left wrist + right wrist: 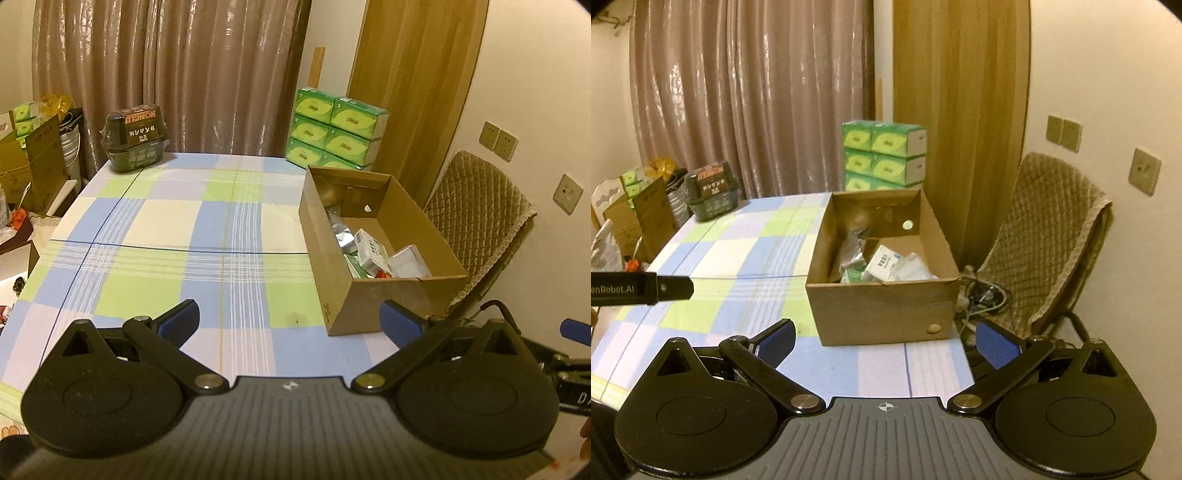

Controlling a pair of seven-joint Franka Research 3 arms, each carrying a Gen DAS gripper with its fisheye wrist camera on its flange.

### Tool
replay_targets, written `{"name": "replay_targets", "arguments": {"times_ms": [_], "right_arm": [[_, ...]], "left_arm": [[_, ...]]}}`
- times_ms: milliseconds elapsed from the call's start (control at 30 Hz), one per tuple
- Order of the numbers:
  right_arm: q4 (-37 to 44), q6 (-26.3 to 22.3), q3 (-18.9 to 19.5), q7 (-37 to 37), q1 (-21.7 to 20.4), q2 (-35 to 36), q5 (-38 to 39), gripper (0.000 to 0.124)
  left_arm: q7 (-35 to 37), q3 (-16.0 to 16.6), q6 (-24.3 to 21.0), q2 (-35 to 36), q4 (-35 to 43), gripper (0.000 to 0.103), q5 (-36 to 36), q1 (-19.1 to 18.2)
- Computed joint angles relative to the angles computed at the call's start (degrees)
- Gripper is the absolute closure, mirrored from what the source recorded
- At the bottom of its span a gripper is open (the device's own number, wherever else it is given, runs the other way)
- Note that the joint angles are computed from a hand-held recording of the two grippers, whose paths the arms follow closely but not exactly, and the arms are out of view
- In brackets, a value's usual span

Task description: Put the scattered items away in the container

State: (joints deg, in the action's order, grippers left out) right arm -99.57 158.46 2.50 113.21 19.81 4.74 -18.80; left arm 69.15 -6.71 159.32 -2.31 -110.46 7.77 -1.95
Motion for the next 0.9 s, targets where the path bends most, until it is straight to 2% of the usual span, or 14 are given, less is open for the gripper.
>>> {"name": "replay_targets", "arguments": {"times_ms": [267,733,900], "right_arm": [[-3.43,0.82,0.90,2.68,-0.59,-3.50,-3.01,0.023],[-4.86,0.01,3.19,6.32,-1.65,-5.94,-5.86,0.023],[-4.70,-0.26,3.52,7.95,-2.05,-6.17,-7.96,0.023]], "left_arm": [[-1.21,-0.06,1.13,-4.08,-4.91,0.001,0.10,-0.74],[-6.95,-0.93,2.71,-8.09,-8.92,0.001,7.59,0.22],[-6.45,-0.38,3.32,-8.71,-9.53,0.001,7.42,-0.17]]}}
